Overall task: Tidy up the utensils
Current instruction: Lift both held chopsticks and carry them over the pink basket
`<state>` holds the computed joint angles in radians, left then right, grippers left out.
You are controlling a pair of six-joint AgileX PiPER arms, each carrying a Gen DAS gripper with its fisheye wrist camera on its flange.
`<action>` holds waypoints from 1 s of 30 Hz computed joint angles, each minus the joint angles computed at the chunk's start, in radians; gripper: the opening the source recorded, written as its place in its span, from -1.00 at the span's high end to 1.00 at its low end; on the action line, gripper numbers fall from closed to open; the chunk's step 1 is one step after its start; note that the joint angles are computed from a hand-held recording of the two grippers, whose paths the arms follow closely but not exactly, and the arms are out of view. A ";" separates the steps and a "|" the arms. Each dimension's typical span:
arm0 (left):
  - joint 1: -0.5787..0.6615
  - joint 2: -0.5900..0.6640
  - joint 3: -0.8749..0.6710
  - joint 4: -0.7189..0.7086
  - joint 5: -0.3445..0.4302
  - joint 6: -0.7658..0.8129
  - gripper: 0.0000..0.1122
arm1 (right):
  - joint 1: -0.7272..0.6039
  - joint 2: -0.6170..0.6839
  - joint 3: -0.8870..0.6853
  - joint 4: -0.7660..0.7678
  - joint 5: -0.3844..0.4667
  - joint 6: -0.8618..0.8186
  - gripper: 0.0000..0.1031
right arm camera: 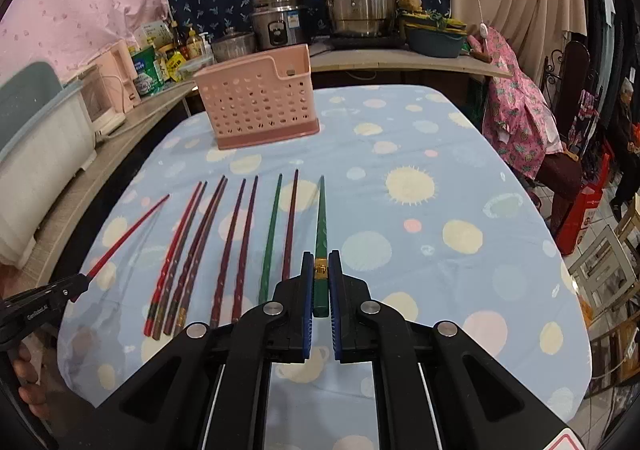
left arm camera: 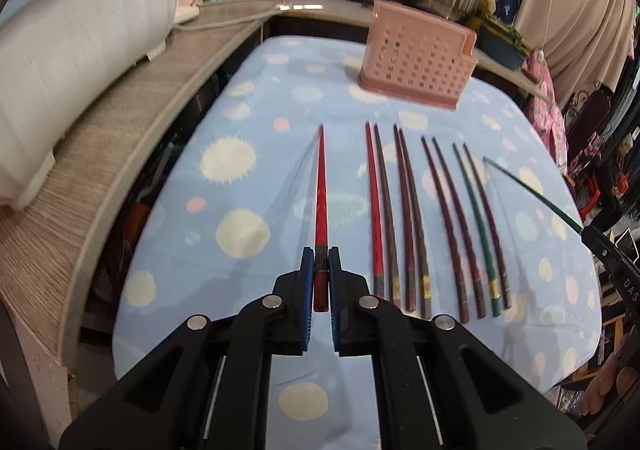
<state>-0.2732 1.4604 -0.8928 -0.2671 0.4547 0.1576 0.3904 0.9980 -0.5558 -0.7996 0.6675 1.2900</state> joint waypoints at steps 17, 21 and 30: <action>0.019 0.183 -0.545 0.071 0.146 -0.108 0.88 | -0.392 0.118 -0.345 0.331 -0.171 -0.540 0.86; 0.013 0.268 -0.716 0.081 0.208 -0.136 0.88 | -0.450 0.165 -0.420 0.420 -0.201 -0.650 0.86; -0.012 0.468 -1.192 0.106 0.367 -0.227 0.88 | -0.564 0.326 -0.673 0.755 -0.256 -0.967 0.86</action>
<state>-0.2848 1.9285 -2.0849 -0.1609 0.8214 -0.0693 -0.1739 1.3238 -1.2288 -0.0447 0.4118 0.3227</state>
